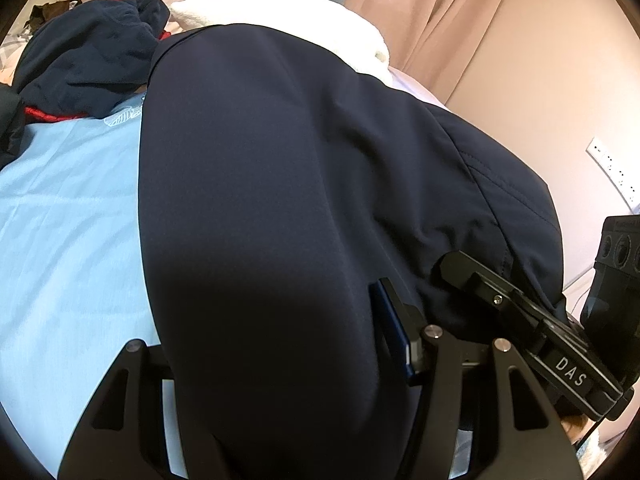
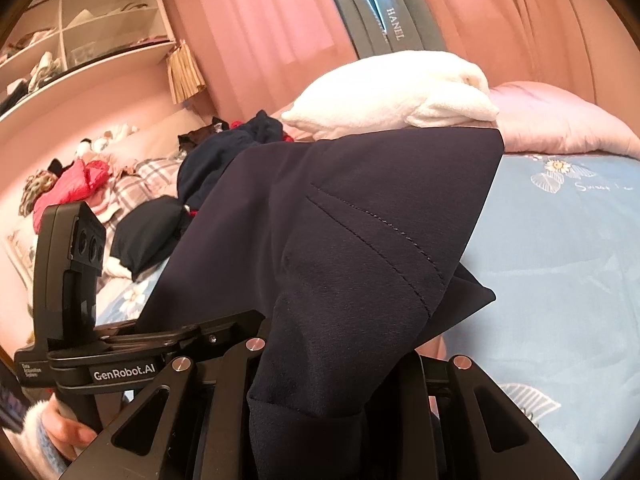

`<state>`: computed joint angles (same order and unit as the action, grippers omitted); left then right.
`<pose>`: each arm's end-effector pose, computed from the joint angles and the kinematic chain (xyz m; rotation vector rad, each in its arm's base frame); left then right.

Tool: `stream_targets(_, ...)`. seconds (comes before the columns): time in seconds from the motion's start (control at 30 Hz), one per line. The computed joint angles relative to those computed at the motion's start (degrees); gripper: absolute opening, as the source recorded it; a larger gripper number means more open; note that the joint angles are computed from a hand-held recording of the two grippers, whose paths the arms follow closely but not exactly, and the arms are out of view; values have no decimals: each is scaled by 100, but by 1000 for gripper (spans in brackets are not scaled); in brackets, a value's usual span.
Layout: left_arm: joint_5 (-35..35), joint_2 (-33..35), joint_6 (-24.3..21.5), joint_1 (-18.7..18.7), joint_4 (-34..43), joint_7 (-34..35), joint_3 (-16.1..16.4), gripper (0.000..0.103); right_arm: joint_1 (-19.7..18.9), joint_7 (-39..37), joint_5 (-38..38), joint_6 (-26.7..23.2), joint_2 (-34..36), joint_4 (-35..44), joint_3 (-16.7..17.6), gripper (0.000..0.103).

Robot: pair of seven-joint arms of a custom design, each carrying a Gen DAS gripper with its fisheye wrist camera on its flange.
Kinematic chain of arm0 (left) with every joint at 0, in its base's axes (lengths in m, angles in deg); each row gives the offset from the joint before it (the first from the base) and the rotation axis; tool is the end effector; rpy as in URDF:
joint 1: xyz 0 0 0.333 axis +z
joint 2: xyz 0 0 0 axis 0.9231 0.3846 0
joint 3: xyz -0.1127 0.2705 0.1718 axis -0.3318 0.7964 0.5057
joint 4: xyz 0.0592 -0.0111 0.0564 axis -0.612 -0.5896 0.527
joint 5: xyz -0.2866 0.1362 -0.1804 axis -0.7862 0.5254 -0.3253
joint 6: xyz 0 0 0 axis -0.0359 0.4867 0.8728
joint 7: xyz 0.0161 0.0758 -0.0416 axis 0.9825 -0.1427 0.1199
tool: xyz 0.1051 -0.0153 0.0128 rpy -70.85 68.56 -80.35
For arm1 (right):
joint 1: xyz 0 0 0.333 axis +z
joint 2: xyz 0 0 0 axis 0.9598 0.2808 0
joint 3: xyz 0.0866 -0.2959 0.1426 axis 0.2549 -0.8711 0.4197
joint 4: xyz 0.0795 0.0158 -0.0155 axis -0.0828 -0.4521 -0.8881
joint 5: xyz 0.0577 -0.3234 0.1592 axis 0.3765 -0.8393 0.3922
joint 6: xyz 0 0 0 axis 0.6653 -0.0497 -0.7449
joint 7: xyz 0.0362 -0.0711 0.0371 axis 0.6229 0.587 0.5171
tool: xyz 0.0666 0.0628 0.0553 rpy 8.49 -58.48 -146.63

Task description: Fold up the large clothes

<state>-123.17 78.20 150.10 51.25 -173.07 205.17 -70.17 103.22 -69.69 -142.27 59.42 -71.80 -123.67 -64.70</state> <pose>0.4779 -0.4037 0.4360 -1.3528 2.4626 -1.2959 0.3525 0.3503 0.4669 -1.2403 1.7069 -0.7019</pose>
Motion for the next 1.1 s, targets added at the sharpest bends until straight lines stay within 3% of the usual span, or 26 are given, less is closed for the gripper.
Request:
stream_targets(0.43,656,184,197,-450,60,-623,315,58,-111,-98,17,-98,259,186,-135,24)
stream_targets(0.63,1030,188,278,-481,-29,-1016,309,59,-149,-138,87,-53,341,255,-195,24)
stream_targets(1.1,1542,-56,123,-690,-434,-1903,514,59,-286,-467,540,343,555,408,-356,24)
